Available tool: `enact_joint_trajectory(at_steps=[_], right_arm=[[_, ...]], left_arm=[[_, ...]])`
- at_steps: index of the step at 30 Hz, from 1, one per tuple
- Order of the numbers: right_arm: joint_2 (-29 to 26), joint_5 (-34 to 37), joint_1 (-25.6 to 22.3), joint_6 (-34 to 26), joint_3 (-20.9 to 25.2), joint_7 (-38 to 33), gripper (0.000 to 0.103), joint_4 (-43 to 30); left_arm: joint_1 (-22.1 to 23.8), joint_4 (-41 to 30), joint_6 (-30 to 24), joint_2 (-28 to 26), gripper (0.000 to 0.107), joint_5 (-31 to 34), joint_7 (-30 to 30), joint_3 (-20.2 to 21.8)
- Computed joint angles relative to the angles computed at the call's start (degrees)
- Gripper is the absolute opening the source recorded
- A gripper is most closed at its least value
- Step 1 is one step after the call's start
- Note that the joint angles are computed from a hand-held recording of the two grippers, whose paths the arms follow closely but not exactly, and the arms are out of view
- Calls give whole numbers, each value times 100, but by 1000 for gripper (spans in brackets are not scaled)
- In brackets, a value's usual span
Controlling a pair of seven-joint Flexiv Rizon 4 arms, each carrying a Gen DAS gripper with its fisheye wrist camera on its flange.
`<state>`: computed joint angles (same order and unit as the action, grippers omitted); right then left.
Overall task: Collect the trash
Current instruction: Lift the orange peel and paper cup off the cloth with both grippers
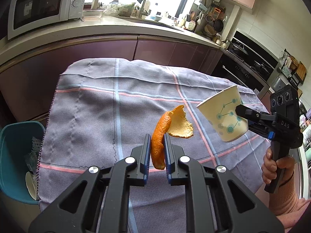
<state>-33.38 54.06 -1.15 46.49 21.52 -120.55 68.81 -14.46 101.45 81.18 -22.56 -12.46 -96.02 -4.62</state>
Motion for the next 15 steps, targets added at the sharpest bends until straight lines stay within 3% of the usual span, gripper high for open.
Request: enact_joint_trajectory(at_steps=[15], right_arm=[[-229,-103,316,-214,75,80,32,-305]], left_arm=[[7,535,167,479,13,311,-466,327]])
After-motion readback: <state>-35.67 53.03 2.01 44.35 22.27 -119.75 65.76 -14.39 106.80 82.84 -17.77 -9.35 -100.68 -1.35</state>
